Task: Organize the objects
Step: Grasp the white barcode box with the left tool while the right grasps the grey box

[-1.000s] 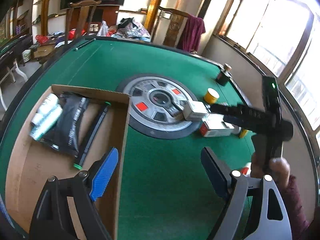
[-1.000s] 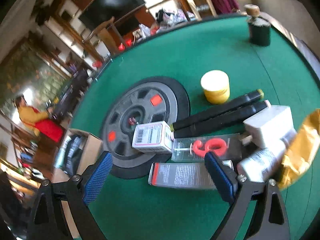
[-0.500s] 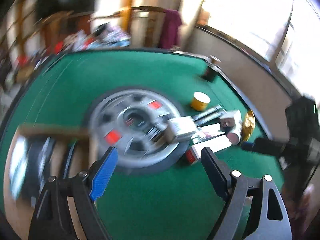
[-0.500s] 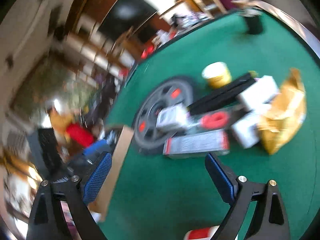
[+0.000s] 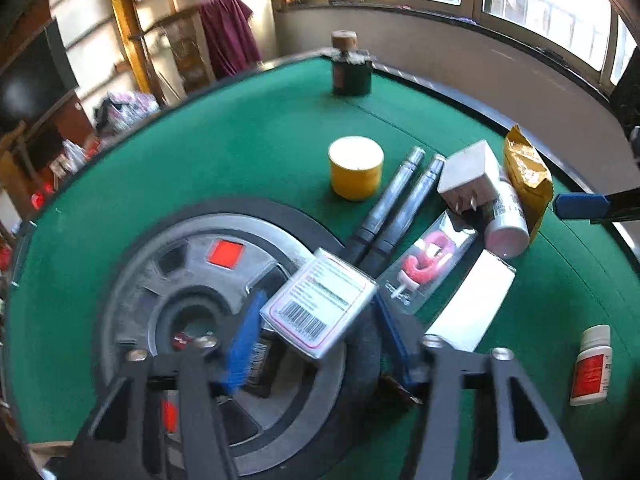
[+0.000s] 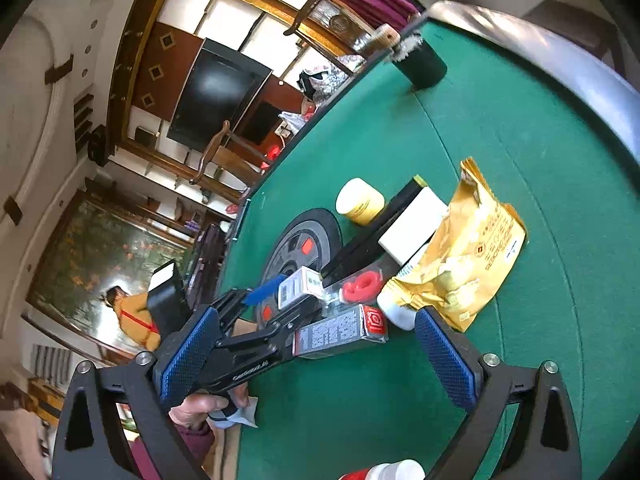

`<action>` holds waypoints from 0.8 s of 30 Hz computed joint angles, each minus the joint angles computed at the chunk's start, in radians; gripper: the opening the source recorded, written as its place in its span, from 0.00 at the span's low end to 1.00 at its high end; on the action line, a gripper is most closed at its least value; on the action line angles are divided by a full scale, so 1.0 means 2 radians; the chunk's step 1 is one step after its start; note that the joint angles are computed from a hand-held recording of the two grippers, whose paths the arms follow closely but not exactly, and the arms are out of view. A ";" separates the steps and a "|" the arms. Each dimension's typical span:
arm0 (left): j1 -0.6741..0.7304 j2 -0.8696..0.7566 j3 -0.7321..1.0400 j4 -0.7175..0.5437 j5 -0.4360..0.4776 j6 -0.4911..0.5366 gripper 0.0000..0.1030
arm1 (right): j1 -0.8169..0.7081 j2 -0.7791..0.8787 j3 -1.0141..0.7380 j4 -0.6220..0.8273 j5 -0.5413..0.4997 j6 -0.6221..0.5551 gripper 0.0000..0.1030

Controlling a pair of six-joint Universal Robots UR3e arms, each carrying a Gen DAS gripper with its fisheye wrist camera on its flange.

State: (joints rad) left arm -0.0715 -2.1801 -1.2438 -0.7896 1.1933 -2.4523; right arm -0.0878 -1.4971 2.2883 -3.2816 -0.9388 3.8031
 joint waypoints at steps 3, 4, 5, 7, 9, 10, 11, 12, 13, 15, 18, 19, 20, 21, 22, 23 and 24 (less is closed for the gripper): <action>-0.003 -0.003 0.004 -0.013 0.001 -0.009 0.32 | 0.007 -0.009 -0.001 0.010 -0.018 -0.008 0.98; -0.003 0.001 -0.003 -0.007 0.003 -0.014 0.32 | 0.010 -0.009 -0.003 0.011 -0.022 -0.009 0.98; -0.003 0.006 -0.013 -0.002 0.006 -0.018 0.32 | 0.015 -0.008 -0.007 0.015 -0.029 -0.012 0.98; 0.001 0.026 -0.043 0.013 -0.001 -0.021 0.32 | 0.022 -0.009 -0.012 0.023 -0.039 -0.017 0.98; 0.007 0.049 -0.072 0.022 -0.009 -0.026 0.32 | 0.025 -0.007 -0.014 0.028 -0.042 -0.021 0.98; 0.014 0.069 -0.096 0.029 -0.017 -0.027 0.32 | 0.026 -0.006 -0.015 0.028 -0.041 -0.022 0.98; 0.020 0.085 -0.114 0.032 -0.022 -0.027 0.32 | 0.027 -0.005 -0.016 0.029 -0.042 -0.024 0.98; 0.029 0.106 -0.137 0.037 -0.028 -0.026 0.32 | 0.031 -0.002 -0.020 0.030 -0.046 -0.025 0.98; 0.039 0.130 -0.162 0.042 -0.034 -0.026 0.32 | 0.034 -0.001 -0.022 0.032 -0.049 -0.027 0.98; 0.061 0.184 -0.214 0.053 -0.043 -0.023 0.32 | 0.042 0.004 -0.029 0.035 -0.055 -0.034 0.98; 0.112 0.281 -0.299 0.048 -0.068 -0.007 0.32 | 0.060 0.016 -0.048 0.049 -0.065 -0.047 0.98; 0.140 0.330 -0.338 0.038 -0.086 0.006 0.32 | 0.066 0.022 -0.055 0.052 -0.065 -0.052 0.98; 0.158 0.359 -0.357 0.024 -0.100 0.014 0.32 | 0.072 0.030 -0.061 0.052 -0.062 -0.056 0.98; 0.186 0.398 -0.381 0.002 -0.120 0.031 0.32 | 0.077 0.034 -0.065 0.050 -0.062 -0.056 0.98; 0.217 0.443 -0.406 -0.026 -0.141 0.051 0.32 | 0.087 0.038 -0.073 0.048 -0.068 -0.056 0.98; 0.250 0.491 -0.429 -0.060 -0.162 0.075 0.32 | 0.099 0.041 -0.085 0.055 -0.084 -0.056 0.98; 0.281 0.530 -0.442 -0.100 -0.182 0.098 0.32 | 0.107 0.044 -0.100 0.068 -0.094 -0.054 0.98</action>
State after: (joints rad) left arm 0.4911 -1.1208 -2.1274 -0.9892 0.8290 -2.2560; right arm 0.1264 -1.4097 2.0877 -3.1465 -1.1276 3.6960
